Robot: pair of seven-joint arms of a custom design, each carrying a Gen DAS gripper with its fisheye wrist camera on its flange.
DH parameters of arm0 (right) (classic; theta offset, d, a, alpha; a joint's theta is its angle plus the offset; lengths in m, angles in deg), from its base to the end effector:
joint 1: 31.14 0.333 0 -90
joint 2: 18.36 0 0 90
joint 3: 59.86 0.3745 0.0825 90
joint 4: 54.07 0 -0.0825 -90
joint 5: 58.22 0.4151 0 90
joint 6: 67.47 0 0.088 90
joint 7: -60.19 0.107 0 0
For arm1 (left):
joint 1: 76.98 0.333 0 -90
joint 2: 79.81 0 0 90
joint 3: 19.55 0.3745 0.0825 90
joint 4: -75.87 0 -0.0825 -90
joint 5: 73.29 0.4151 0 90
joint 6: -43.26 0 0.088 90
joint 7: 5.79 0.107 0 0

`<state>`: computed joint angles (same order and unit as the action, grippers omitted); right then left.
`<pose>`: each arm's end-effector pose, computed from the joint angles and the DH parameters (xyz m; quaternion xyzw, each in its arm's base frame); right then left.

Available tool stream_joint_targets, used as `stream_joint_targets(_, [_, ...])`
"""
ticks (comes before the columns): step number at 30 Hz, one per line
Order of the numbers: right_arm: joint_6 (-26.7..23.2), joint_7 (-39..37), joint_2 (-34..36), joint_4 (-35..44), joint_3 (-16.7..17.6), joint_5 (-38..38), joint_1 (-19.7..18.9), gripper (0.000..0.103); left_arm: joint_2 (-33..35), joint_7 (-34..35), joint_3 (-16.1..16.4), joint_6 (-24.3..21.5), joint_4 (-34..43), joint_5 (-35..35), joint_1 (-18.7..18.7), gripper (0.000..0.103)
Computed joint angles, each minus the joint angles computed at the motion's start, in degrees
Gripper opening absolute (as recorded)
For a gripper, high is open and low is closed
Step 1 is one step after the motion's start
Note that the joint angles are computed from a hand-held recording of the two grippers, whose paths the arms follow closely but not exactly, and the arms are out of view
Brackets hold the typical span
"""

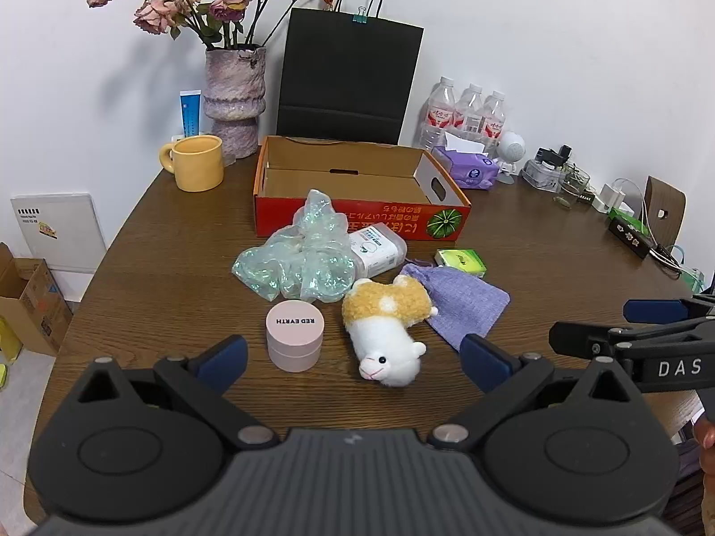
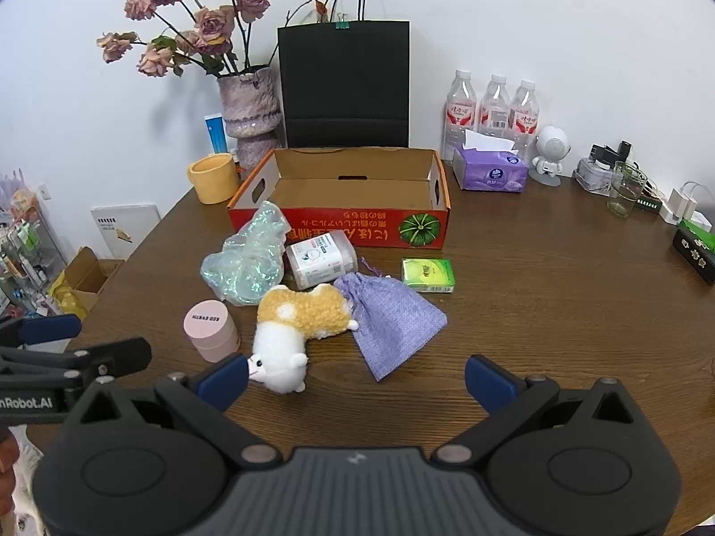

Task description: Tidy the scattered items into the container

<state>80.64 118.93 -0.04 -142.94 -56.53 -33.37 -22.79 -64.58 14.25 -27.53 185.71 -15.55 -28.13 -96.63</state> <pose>0.7403 0.1381 0.5941 -0.7829 0.4891 -0.1756 0.3420 0.6533 -0.3307 0.5979 -0.7241 0.5495 -0.3074 0.2814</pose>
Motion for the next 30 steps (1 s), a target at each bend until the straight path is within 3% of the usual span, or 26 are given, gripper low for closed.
stream_joint_targets(30, [-1.3, 0.9, 1.3, 1.3, -0.1, -0.6, 0.0, 0.103, 0.6, 0.2, 0.2, -0.3, 0.5, -1.1, 0.1, 0.103])
